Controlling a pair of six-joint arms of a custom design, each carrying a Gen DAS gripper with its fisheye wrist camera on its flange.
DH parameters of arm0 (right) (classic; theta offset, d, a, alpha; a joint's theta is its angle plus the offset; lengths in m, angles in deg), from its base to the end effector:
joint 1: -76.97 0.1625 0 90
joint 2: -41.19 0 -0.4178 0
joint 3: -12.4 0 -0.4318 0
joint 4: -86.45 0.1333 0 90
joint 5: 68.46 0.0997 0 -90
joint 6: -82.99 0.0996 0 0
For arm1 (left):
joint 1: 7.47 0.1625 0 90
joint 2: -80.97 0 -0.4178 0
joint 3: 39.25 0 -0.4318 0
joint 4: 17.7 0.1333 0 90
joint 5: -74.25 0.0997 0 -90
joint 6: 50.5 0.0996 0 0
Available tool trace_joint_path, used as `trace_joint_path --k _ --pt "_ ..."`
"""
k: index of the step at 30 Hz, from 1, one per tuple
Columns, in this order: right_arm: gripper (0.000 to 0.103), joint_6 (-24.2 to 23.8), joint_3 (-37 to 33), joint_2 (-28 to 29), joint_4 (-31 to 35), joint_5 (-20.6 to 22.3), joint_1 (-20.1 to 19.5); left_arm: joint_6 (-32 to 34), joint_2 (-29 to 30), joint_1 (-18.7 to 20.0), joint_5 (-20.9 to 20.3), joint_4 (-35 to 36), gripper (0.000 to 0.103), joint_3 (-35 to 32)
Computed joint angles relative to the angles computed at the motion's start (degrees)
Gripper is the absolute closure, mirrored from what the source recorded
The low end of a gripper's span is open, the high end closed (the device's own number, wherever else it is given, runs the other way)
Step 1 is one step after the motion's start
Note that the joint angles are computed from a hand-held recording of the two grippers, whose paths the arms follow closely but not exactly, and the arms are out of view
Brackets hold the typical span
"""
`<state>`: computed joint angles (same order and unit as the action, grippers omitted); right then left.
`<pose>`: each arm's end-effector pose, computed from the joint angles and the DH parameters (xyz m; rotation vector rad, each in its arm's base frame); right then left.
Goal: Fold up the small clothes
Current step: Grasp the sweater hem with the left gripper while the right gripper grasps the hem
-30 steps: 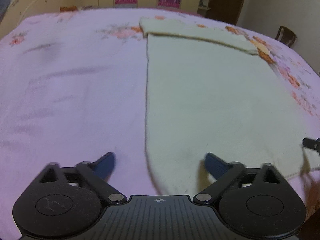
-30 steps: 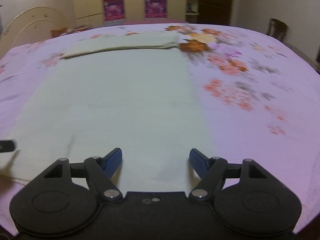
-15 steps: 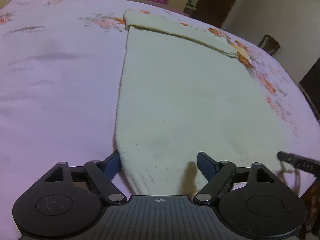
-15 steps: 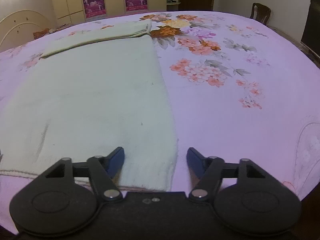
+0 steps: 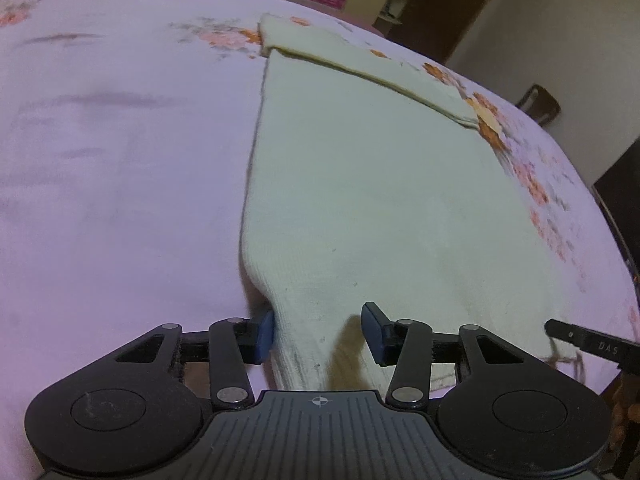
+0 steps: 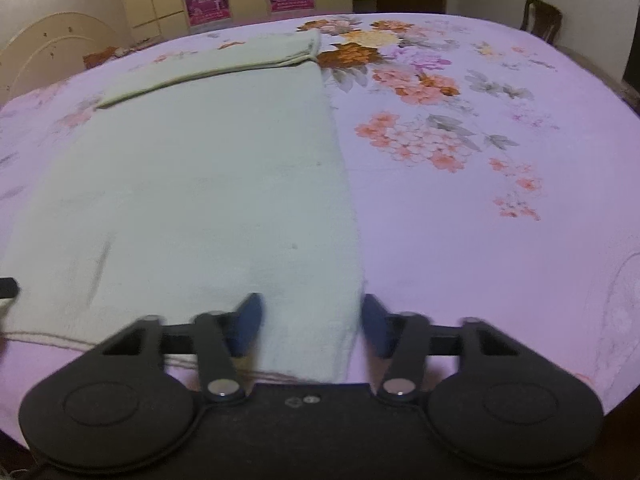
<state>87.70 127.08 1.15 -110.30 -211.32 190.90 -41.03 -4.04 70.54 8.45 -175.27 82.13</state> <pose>0.2726 -0.4815 0.0170 0.0577 -2.2476 0.8942 0.0631 -0.5413 0.2966 0.3360 2.6214 -0.7488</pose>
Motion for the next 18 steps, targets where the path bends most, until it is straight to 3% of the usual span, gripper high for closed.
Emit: trace_joint_path --k 2,3,6,9,10,12,13,14,15,18 --pt "0.055 0.2 -0.2 -0.2 0.8 0.4 -0.1 -1.5 -0.4 0.8 -2.6 1.8 0.023 -0.6" --pt "0.054 -0.2 -0.2 -0.1 0.7 0.5 -0.1 -2.5 -0.5 1.2 -4.0 3.2 0.019 -1.1" --pt "0.051 -0.7 -0.1 -0.1 0.1 1.2 -0.3 -4.3 -0.5 1.5 -4.7 2.8 0.017 -0.8" --pt "0.051 -0.5 0.4 -0.4 -0.8 2.2 -0.6 -4.9 -0.4 3.3 -8.8 2.2 0.018 -1.2" --pt "0.052 -0.5 0.6 -0.5 -1.1 2.3 -0.6 -5.5 -0.4 3.6 -9.3 2.1 0.021 -1.3" --pt "0.060 -0.4 0.7 -0.6 -1.3 2.4 -0.6 -5.2 -0.5 3.5 -8.8 1.9 0.052 -1.1" --pt "0.065 -0.3 0.8 -0.8 -1.2 2.7 -0.6 -5.7 -0.4 3.7 -9.4 3.2 0.076 -1.5" --pt "0.075 -0.1 0.9 -1.0 -0.8 3.2 -0.6 -6.7 -0.3 4.1 -10.0 4.7 0.086 -1.9" --pt "0.080 0.0 0.9 -1.2 -0.2 3.8 -0.7 -7.2 -0.1 4.3 -10.3 5.5 0.086 -2.0" --pt "0.080 -0.6 0.3 -0.9 1.0 3.8 -0.8 -5.3 0.5 4.1 -10.5 5.0 0.086 -1.9"
